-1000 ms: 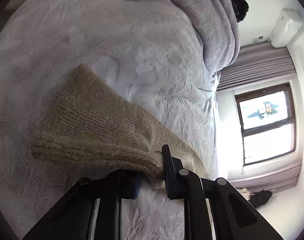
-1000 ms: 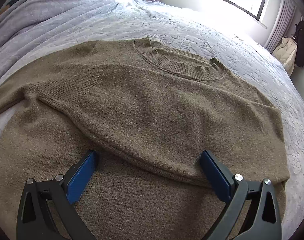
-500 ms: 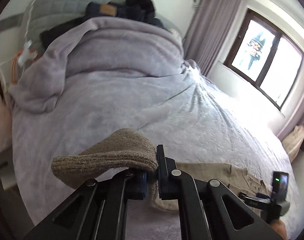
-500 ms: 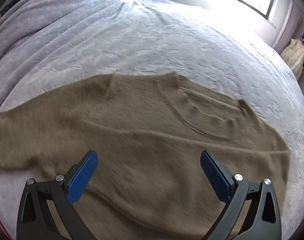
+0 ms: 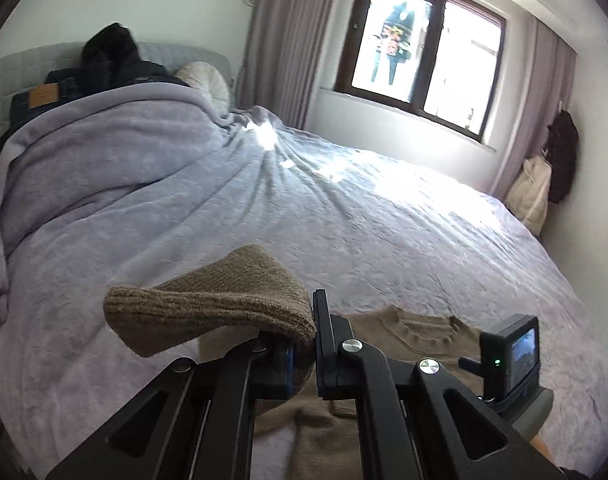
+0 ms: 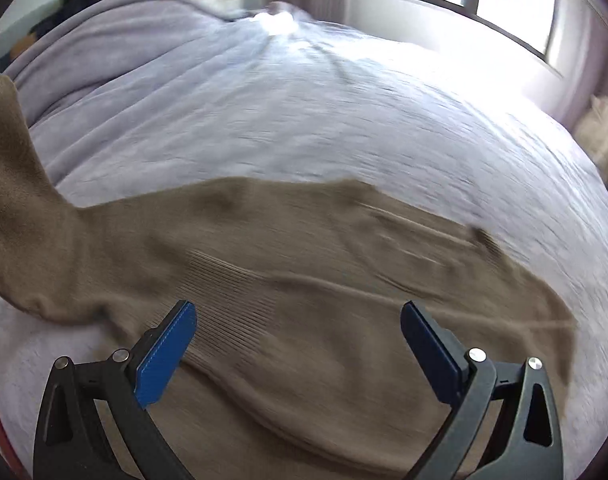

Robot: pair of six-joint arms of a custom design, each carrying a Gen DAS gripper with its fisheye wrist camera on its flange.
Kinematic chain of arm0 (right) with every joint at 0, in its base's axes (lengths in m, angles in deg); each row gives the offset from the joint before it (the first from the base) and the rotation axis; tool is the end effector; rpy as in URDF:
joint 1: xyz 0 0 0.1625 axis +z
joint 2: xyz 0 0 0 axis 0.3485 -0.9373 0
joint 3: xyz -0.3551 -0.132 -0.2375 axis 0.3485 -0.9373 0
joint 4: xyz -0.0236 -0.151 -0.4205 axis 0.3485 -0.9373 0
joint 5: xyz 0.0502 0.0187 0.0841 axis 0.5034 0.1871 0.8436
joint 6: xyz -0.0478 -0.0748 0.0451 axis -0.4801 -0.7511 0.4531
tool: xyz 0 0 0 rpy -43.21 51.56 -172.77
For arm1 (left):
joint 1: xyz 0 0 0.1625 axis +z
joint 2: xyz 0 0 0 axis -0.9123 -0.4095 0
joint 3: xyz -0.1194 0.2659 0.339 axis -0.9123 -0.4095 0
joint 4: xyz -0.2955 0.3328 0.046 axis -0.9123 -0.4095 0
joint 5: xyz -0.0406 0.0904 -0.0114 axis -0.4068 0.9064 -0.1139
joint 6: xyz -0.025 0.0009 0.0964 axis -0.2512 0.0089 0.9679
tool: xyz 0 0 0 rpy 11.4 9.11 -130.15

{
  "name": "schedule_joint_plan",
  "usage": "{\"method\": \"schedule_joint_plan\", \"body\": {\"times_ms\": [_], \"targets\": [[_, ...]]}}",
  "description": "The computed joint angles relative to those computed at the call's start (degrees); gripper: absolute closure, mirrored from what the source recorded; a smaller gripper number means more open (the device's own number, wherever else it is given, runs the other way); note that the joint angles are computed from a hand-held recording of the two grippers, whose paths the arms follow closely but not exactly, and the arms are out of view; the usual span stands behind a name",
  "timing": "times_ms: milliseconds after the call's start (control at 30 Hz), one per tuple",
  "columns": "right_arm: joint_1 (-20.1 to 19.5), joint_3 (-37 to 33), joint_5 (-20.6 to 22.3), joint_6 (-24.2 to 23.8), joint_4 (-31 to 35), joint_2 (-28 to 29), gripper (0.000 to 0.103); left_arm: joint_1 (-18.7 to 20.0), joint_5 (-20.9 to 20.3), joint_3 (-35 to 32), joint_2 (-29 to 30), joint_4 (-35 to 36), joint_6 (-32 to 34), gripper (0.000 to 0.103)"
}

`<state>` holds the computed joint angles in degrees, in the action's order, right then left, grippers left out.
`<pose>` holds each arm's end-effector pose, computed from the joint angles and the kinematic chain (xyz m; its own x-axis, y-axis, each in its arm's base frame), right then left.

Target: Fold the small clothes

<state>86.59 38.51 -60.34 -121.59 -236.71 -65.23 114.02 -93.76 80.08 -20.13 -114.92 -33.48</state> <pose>0.3045 -0.6999 0.0294 -0.5072 -0.6144 0.6044 -0.7943 0.6053 -0.0513 -0.1609 -0.5231 0.2921 -0.7561 -0.4179 -0.5036 0.3224 0.4318 -0.8424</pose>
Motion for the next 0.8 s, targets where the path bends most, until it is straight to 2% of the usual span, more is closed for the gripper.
{"method": "schedule_joint_plan", "body": {"times_ms": [133,333,400,533,633,700,733,767,800], "targets": [[-4.2,3.0,-2.1,-0.5,-3.4,-5.6,0.001,3.2,-10.0,-7.9,7.5,12.4,-8.3,0.096],[-10.7,6.1,-0.2,4.4,-2.3,-13.9,0.001,3.5,-19.7,-22.0,22.5,19.4,-8.7,0.096],[-12.4,7.5,0.9,4.6,-2.9,-16.0,0.001,3.0,-21.0,-26.1,26.8,21.9,-8.3,0.096],[-14.4,9.0,1.6,5.1,-2.3,-18.0,0.001,3.6,-23.2,-33.0,33.4,30.8,-12.0,0.096],[-15.4,9.0,2.0,5.1,-1.2,-18.3,0.001,5.1,-24.4,-34.2,34.2,36.6,-15.6,0.095],[-15.9,9.2,3.4,5.5,0.3,-19.0,0.001,6.1,-27.1,-34.1,33.2,39.9,-17.9,0.095],[-16.2,9.6,4.4,5.5,0.4,-19.5,0.001,6.3,-28.3,-33.3,32.5,39.2,-17.9,0.095],[-16.4,9.9,5.5,5.5,0.4,-19.9,0.001,6.3,-29.1,-32.5,31.7,38.6,-18.1,0.090],[-16.4,10.2,6.0,5.6,0.1,-20.0,0.001,6.1,-29.0,-31.7,30.7,39.0,-18.6,0.064]]}}
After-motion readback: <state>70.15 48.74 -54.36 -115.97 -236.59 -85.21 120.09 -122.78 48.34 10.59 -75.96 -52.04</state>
